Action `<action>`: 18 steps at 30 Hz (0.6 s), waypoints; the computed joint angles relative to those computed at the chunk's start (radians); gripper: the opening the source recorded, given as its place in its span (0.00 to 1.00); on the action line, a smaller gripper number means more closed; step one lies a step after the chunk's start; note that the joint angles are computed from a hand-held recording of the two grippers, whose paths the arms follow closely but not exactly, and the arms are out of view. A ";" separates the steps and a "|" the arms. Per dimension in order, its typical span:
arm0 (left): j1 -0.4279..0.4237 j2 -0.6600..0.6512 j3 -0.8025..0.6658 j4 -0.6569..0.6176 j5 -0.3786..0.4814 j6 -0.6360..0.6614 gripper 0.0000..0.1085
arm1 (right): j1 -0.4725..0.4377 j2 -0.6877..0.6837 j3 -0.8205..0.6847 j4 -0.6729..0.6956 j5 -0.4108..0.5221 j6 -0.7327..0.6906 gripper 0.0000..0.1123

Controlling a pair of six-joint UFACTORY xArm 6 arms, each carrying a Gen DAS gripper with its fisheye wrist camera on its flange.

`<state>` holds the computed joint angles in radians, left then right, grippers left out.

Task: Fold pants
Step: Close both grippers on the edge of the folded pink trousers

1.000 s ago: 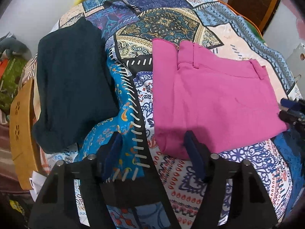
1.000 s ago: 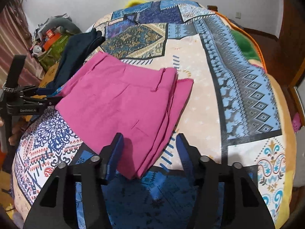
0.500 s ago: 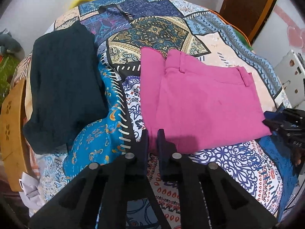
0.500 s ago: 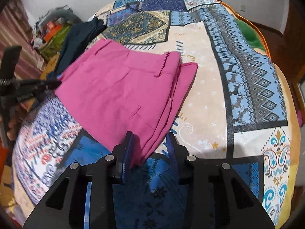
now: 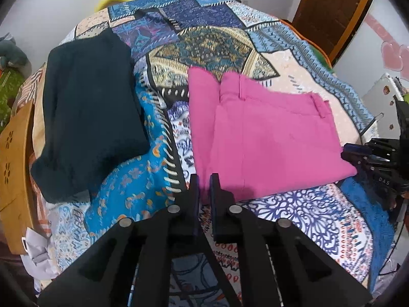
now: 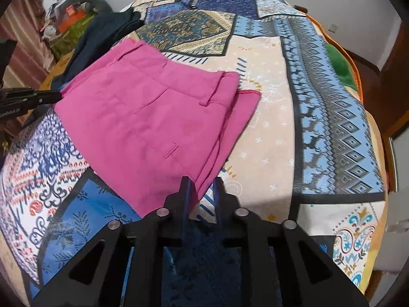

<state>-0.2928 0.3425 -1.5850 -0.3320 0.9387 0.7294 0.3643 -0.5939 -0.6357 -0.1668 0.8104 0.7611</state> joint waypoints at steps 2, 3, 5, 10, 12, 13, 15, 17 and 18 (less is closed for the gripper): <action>-0.002 0.009 -0.030 -0.008 -0.006 0.002 0.16 | -0.013 -0.017 0.003 0.011 -0.008 0.019 0.22; -0.003 0.020 -0.057 -0.017 -0.006 0.002 0.23 | -0.022 -0.027 0.006 0.010 -0.017 0.037 0.25; -0.007 0.052 -0.117 -0.035 0.010 -0.005 0.36 | -0.042 -0.041 0.010 -0.015 -0.044 0.082 0.41; -0.032 0.188 -0.318 -0.025 0.082 -0.066 0.43 | -0.074 -0.022 0.000 -0.038 -0.095 0.124 0.47; -0.042 0.261 -0.417 -0.012 0.131 -0.101 0.43 | -0.090 0.004 -0.006 -0.013 -0.114 0.111 0.47; -0.046 0.287 -0.449 -0.004 0.144 -0.114 0.43 | -0.095 0.016 -0.008 0.000 -0.119 0.104 0.47; -0.057 0.345 -0.519 0.019 0.164 -0.133 0.43 | -0.100 0.030 -0.006 0.013 -0.120 0.097 0.47; -0.063 0.389 -0.572 0.034 0.185 -0.140 0.43 | -0.103 0.045 -0.003 0.024 -0.127 0.087 0.47; -0.066 0.419 -0.610 0.039 0.207 -0.141 0.43 | -0.106 0.052 0.002 0.029 -0.145 0.081 0.47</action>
